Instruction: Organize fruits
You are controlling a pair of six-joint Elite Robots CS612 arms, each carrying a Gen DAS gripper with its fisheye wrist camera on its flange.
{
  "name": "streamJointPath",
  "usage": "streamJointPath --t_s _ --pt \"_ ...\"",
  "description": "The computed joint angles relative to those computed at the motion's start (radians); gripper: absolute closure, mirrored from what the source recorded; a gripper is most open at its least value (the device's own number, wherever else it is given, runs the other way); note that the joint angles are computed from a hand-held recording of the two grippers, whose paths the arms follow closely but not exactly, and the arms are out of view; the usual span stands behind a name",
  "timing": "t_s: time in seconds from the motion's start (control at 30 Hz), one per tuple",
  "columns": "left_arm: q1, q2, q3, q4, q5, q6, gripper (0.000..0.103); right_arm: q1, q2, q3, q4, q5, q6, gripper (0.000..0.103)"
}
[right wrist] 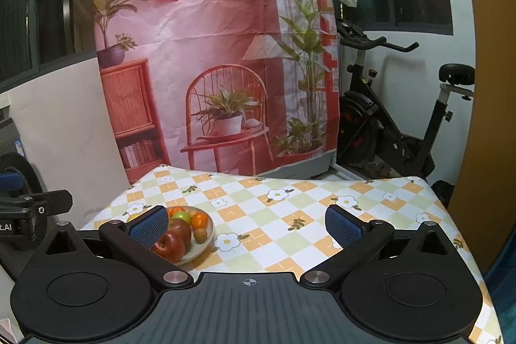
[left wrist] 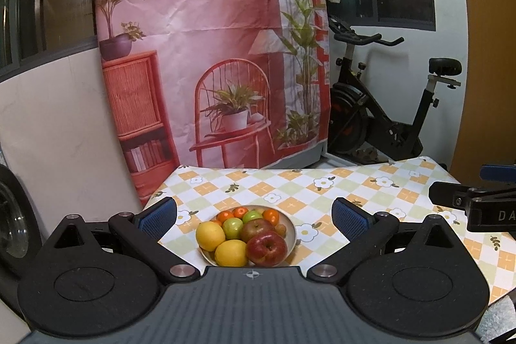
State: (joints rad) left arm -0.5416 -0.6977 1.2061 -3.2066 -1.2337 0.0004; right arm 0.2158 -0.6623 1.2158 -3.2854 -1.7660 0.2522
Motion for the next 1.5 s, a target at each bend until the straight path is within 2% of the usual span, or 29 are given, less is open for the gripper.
streamJointPath --t_s 1.5 --pt "0.001 -0.009 0.014 0.0 -0.024 -0.034 0.0 0.005 -0.002 0.005 -0.01 -0.013 -0.011 0.0"
